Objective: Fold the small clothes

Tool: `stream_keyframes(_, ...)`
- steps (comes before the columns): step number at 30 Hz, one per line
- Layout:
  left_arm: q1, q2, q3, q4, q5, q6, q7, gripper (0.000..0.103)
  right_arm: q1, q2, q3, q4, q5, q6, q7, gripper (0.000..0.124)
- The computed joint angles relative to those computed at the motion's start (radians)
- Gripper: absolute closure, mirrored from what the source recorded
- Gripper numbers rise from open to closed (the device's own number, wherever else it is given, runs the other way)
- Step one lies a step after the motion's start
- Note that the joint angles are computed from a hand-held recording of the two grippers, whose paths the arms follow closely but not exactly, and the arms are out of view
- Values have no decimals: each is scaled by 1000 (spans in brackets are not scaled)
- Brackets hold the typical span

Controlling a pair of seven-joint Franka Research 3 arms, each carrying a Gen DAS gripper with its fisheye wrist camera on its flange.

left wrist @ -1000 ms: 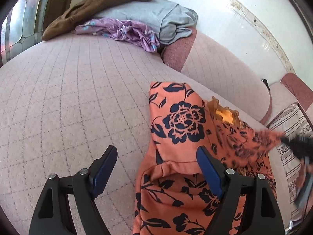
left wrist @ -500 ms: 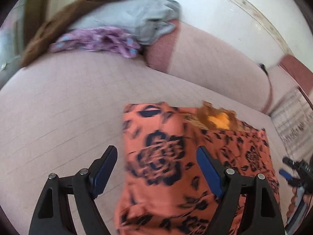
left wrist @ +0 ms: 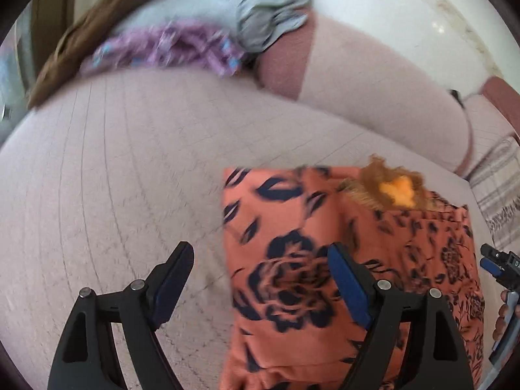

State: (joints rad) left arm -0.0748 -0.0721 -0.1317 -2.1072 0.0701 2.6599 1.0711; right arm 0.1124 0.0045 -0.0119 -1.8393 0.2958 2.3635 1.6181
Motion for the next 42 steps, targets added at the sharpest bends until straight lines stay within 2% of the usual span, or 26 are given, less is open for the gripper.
stream_keyframes(2,4,-7,1,-29,-25,17,-1,19,10,57,1,67,-51,-22,-4,53)
stream_keyframes(6,4,-34,0,-73,-13,34,-9,19,41,203,-2,240,-199,-208,30,80)
stream_keyframes(7,5,-42,-3,-79,7,33,-19,19,50,205,-4,240,-227,-206,28,85)
stream_keyframes(8,8,-47,-2,-80,23,32,-25,19,61,207,-4,252,-261,-216,19,94)
stream_keyframes(9,14,-64,-5,-91,53,37,-44,19,68,204,-3,261,-279,-220,10,115)
stream_keyframes(15,33,-99,-21,-93,171,133,-145,16,95,43,-8,131,-475,-38,87,115)
stream_keyframes(16,35,-78,-33,-71,206,119,-162,14,87,25,-10,104,-505,-27,125,114)
stream_keyframes(17,27,-39,-45,-23,236,56,-170,14,75,24,-12,86,-514,-34,163,109)
stream_keyframes(18,5,30,-51,57,230,-63,-136,14,70,44,-21,85,-501,-69,173,102)
stream_keyframes(19,-12,81,-52,113,227,-143,-106,14,49,73,-13,98,-417,-117,115,85)
stream_keyframes(20,-36,124,-38,145,248,-199,-86,11,23,82,-2,78,-325,-130,62,76)
stream_keyframes(21,-25,132,-46,144,254,-199,-105,9,31,61,-17,45,-303,-88,53,61)
stream_keyframes(22,-23,113,-37,114,271,-158,-154,8,24,42,-13,21,-303,-62,67,55)
stream_keyframes(24,-19,84,-28,91,273,-146,-198,9,6,1,-21,-10,-228,-50,53,55)
stream_keyframes(25,-18,63,-24,73,329,-138,-258,9,2,-15,-20,-15,-228,-40,52,55)
stream_keyframes(27,-14,48,-25,72,403,-180,-335,10,-6,-44,-20,-27,-193,7,20,55)
stream_keyframes(28,-10,33,-20,56,372,-165,-329,10,-9,-52,-23,-21,-125,20,-15,55)
stream_keyframes(30,-9,-10,-5,-5,215,-48,-253,10,-4,-41,-25,7,48,20,-107,54)
stream_keyframes(32,-23,-27,0,-25,105,34,-161,10,-11,-6,-33,54,203,-35,-190,54)
stream_keyframes(34,-54,-14,11,-18,-55,83,17,10,-24,61,-29,115,299,-102,-215,54)
stream_keyframes(35,-70,5,20,3,-90,67,72,10,-32,95,-25,141,331,-132,-221,54)
stream_keyframes(36,-50,34,4,41,-55,7,71,10,-50,103,-26,137,367,-166,-242,54)
stream_keyframes(38,-40,111,13,128,108,-132,-71,11,-72,168,-16,197,427,-239,-265,54)
stream_keyframes(39,-11,130,4,135,123,-149,-116,12,-75,193,-13,220,408,-237,-274,54)
stream_keyframes(40,1,124,8,119,119,-110,-132,11,-51,211,-35,208,345,-182,-234,56)
stream_keyframes(42,5,118,5,132,173,-139,-163,12,-109,245,6,205,429,-158,-139,57)
